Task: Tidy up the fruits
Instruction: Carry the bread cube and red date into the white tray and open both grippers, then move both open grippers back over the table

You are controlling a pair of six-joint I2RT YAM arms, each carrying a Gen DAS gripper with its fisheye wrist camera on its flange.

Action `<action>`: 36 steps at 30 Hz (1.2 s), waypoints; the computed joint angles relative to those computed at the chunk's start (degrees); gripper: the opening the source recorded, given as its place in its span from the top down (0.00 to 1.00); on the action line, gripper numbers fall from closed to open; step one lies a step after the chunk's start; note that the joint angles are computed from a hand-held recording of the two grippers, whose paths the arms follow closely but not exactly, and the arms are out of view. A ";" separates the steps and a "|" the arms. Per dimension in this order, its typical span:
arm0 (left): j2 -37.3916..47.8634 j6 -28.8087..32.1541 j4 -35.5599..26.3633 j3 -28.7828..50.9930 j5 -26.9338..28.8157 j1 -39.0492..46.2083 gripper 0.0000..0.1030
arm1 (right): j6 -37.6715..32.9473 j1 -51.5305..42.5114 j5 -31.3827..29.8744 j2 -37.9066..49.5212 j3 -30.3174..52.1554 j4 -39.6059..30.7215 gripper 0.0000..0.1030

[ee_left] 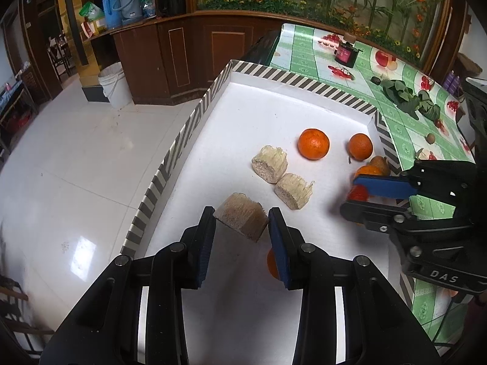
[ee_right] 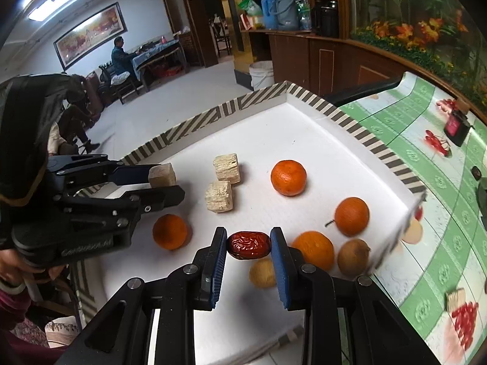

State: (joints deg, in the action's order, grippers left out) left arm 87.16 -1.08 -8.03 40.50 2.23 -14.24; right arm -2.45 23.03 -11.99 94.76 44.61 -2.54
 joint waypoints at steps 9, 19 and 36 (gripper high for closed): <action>0.95 -0.02 -0.29 0.52 -0.25 -0.17 0.66 | -1.06 1.26 1.21 4.62 3.43 -0.14 0.73; 2.30 -0.75 -1.06 1.35 -1.03 -0.91 0.66 | -1.65 1.45 2.06 6.53 3.60 0.78 0.73; -3.29 -3.78 -2.28 0.45 -4.78 -6.23 0.46 | -0.05 -3.23 -1.55 -9.32 -7.62 1.53 0.69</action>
State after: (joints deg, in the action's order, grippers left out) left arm 83.87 -4.86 -10.32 40.96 -2.55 -20.47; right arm -2.50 19.79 -13.55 85.44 36.99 -1.01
